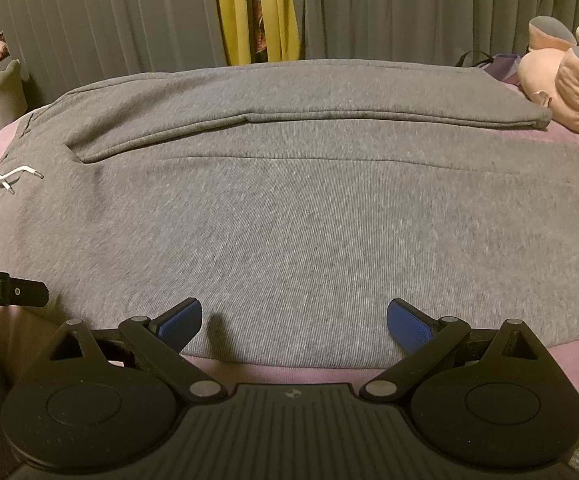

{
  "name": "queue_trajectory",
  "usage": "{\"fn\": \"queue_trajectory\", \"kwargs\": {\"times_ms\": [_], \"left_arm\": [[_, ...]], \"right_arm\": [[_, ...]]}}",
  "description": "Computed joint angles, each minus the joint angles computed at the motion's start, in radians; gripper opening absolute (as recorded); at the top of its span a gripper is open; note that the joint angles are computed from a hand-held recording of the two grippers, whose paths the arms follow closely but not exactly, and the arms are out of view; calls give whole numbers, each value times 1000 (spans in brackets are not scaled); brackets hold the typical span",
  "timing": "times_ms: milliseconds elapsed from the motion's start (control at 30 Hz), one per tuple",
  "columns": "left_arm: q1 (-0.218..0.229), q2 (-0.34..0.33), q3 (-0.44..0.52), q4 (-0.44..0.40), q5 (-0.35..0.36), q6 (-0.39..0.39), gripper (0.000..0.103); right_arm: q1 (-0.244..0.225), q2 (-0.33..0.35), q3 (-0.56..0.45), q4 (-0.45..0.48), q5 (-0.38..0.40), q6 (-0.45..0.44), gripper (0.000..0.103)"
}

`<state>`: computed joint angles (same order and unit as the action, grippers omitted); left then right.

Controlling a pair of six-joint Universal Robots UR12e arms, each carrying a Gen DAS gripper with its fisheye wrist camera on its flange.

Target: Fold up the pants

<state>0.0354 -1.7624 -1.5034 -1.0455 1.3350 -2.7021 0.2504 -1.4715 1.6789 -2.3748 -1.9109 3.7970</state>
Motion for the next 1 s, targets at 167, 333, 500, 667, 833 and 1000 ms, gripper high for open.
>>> {"fn": "queue_trajectory", "kwargs": {"times_ms": [167,333,500,667,833,1000], "left_arm": [[1,-1,2,-3,-4,-4,103],[2,-3,5,-11,-5,-9,103],[1,-7,10,-19,-4,-9,103],[7,4,-2,17,-12,-19,103],[29,-8,0,140,-52,-163,103],[20,-76,35,360,40,-381,103]], "right_arm": [[-2,-1,2,-7,12,2,99],[-7,-4,7,-13,41,11,99],[-14,-3,7,-14,63,20,99],[-21,-10,8,-17,90,34,99],[-52,-7,-6,-2,92,53,99],[-75,49,-84,136,9,20,99]]}}
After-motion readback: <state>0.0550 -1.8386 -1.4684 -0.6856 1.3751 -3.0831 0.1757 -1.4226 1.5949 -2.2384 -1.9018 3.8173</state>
